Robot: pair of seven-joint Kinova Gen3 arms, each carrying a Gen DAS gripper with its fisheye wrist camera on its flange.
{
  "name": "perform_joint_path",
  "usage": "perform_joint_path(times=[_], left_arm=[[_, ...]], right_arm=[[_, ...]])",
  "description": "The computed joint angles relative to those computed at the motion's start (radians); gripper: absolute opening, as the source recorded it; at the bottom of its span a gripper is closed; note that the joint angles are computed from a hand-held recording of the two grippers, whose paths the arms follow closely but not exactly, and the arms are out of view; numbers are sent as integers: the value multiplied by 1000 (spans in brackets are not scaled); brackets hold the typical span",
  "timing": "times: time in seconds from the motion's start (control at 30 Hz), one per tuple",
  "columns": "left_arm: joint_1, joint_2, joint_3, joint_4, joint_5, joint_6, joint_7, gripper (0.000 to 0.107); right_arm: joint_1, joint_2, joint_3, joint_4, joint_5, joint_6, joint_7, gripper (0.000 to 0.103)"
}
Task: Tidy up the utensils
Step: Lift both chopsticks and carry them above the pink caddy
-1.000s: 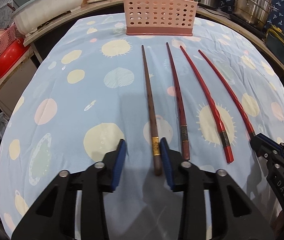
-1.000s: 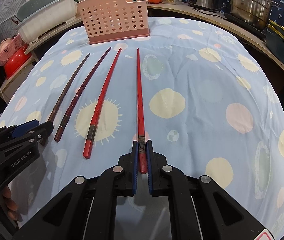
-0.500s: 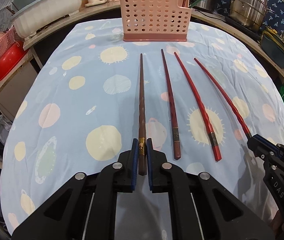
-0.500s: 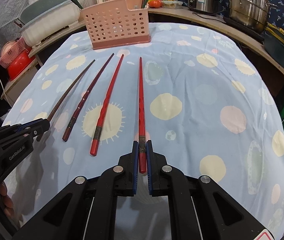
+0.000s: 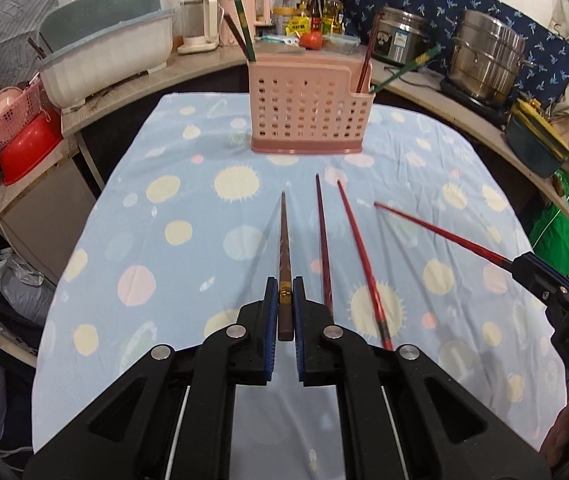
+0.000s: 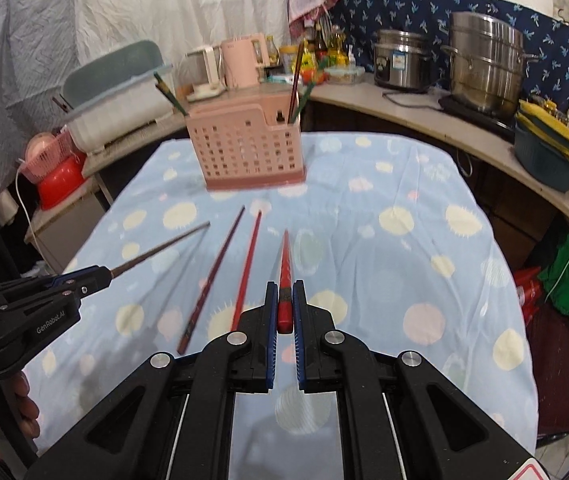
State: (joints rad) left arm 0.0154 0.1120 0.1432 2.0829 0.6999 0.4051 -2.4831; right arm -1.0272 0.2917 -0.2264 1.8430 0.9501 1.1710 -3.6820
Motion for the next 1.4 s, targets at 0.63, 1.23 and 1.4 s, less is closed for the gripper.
perform_joint_path(times=[0.63,1.23,1.4], left_arm=[[55,-12,-17,-309,-16,90,118,7],[205,271,-3,-843,-426,-18,576,7],[198,358,24,-903,-485,1,629,7]], right_arm=[[145,-101,16,-130,181,12,213,7],[324,83,212,-525,270,-240,504,7],[351,139,265,-529,201,-334,502,7]])
